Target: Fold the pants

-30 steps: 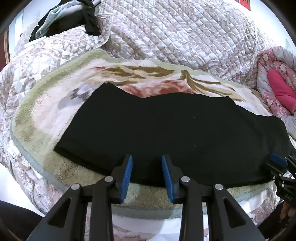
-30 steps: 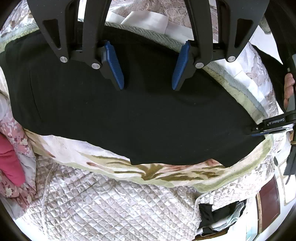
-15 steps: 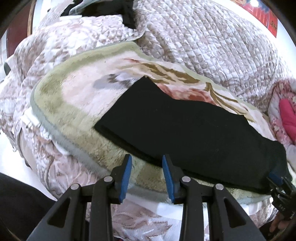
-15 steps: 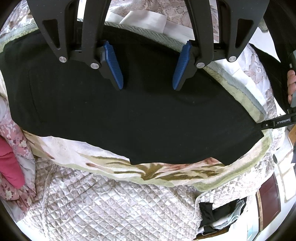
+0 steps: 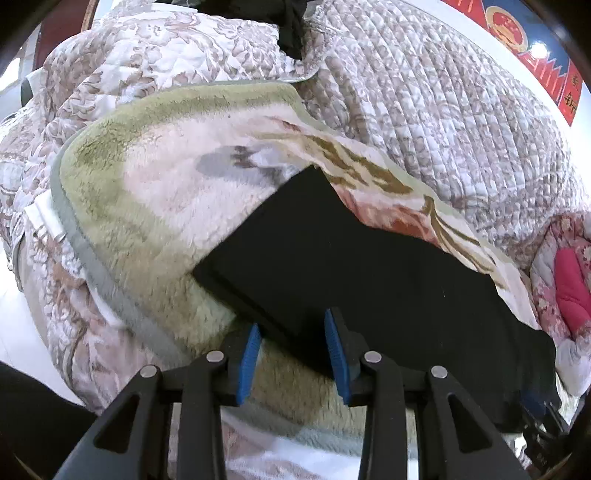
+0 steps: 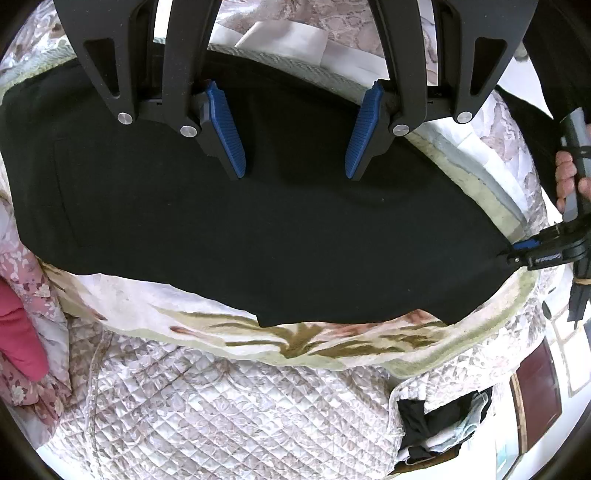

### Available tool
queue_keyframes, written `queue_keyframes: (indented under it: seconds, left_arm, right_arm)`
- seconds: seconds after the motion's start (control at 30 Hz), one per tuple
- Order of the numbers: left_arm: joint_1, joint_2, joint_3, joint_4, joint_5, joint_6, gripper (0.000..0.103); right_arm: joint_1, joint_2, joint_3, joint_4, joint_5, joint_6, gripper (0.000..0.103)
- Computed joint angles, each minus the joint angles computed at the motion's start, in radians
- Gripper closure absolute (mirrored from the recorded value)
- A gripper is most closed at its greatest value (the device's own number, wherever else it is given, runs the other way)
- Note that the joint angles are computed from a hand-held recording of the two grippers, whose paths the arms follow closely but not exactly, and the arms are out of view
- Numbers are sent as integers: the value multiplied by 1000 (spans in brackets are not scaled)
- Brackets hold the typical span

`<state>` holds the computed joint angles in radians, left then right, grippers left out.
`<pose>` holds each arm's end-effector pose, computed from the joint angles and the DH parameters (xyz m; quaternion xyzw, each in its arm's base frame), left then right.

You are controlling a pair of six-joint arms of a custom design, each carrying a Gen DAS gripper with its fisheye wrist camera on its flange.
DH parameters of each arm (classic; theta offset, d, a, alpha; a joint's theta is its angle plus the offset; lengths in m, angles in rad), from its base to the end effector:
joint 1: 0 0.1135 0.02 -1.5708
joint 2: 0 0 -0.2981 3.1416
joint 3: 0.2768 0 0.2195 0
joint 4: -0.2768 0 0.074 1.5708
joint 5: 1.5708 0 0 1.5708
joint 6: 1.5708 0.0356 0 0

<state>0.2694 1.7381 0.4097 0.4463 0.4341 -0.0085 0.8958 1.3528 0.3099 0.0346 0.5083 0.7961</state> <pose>0.2412 0.0511 0.1348 -0.0553 0.9204 -0.1581 0.3532 0.1196 0.1217 0.1635 0.0234 0.9322 0.0410 0.3589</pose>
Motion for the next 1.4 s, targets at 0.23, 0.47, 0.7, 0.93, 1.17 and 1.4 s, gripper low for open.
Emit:
queue_keyframes:
  seconds: [0.23,0.47,0.7,0.93,1.17,1.4]
  left_arm:
    - [-85,18,20,44,-115,-16,68]
    - [-124,26,74,-4,-142,12,95]
    - [-191,-76,111,-103,-90,43,96]
    - [-406,-128,204,-215,-64,60,96]
    - [-667,-93,228,-213,-66,33,96]
    - [-825,-14,155,-159,-81,43,96]
  right_arm:
    - [18,6,11,2,4,39,46]
    - [6,-7,-1,22,-7,45,46]
    - [-10,-60,-18,23,-6,72,46]
    - [-80,-174,-62,13,-22,124,46]
    - [-158,-309,-89,-74,-7,176,46]
    - [-290,-415,-132,-108,-91,189,46]
